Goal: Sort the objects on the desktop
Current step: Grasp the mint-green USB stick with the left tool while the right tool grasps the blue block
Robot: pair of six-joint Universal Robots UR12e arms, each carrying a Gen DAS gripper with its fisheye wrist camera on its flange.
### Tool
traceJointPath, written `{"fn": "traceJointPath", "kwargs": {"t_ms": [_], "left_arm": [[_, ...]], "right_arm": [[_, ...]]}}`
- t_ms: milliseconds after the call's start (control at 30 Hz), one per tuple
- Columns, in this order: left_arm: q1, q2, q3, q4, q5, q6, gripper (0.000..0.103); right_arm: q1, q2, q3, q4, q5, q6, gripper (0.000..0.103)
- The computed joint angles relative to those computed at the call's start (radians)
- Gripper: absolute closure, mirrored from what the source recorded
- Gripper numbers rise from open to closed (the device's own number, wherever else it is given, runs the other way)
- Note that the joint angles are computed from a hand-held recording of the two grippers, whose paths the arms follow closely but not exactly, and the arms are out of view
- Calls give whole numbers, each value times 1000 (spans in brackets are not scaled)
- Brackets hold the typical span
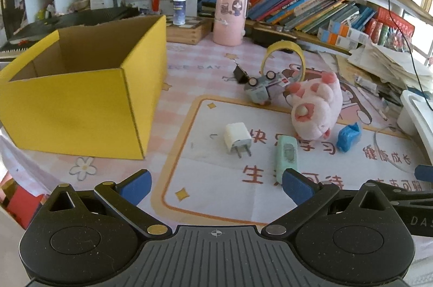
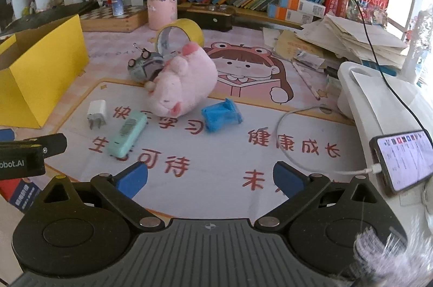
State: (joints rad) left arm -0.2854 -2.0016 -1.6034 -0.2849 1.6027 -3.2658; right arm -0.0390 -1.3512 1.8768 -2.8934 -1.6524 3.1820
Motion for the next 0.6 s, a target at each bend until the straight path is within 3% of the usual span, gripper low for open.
{"fn": "traceJointPath", "kwargs": {"t_ms": [300, 600], "left_arm": [[-43, -34, 59, -63, 121, -27, 0], [-62, -56, 89, -63, 130, -19, 0]], "right_arm": [[-46, 28, -30, 23, 79, -68, 11], [-81, 61, -66, 61, 153, -120, 11]]}}
